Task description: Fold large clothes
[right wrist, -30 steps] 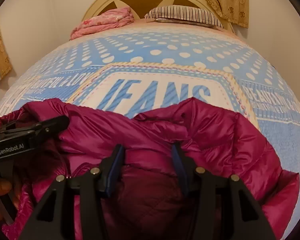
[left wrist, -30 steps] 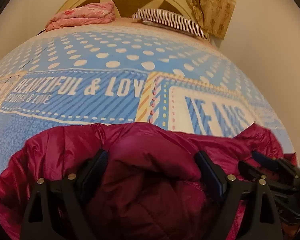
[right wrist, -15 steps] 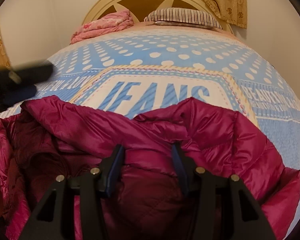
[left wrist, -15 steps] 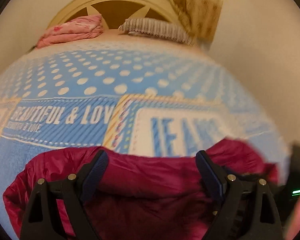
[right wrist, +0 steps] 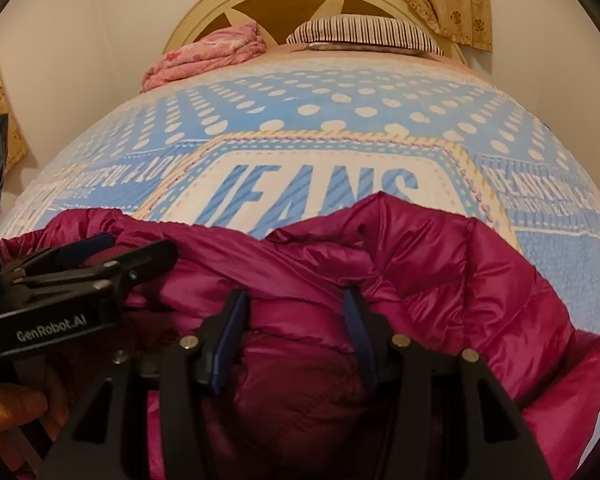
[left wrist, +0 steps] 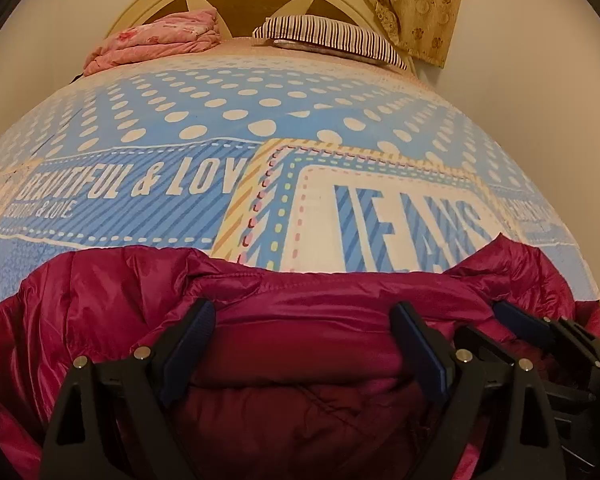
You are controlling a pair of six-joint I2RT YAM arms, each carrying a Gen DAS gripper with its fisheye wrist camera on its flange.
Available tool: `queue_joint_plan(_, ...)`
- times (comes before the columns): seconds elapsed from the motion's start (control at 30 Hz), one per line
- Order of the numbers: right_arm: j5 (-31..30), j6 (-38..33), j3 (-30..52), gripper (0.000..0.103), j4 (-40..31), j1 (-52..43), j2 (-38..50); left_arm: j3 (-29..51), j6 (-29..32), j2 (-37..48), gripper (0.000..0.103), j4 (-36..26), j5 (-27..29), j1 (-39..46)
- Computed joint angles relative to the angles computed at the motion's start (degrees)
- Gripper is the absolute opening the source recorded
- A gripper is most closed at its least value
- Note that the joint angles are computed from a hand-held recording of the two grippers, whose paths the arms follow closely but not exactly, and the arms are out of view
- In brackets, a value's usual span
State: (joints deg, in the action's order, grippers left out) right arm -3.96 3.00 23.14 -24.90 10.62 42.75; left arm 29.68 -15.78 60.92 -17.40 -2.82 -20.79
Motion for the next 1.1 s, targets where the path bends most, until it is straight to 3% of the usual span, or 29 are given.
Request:
queue_joint_plan(0.2,1.4,0.1,0.2,0.053,0.4,1.1,1.0,1.9,-0.3,4.2,0.092,-0.7,-6.2,-3.9)
queue_joint_plan(0.97,0.8,0.1,0.2,0.053,0.7,0.7,1.5,2.8,-0.4,5.7,0.093,-1.0,-8.2,-5.1)
queue_joint_plan(1.07,-0.4,-0.4,0.3,0.054,0.7,-0.3,1.6,5.1,2.1,3.2,0.094,-5.3,-3.5,-2.2)
queue_joint_plan(1.1,-2.8,-1.3,0.9,0.061,-0.4,-1.5,1.1,5.6,2.8,0.2,0.094,-7.4,-2.3,-1.2)
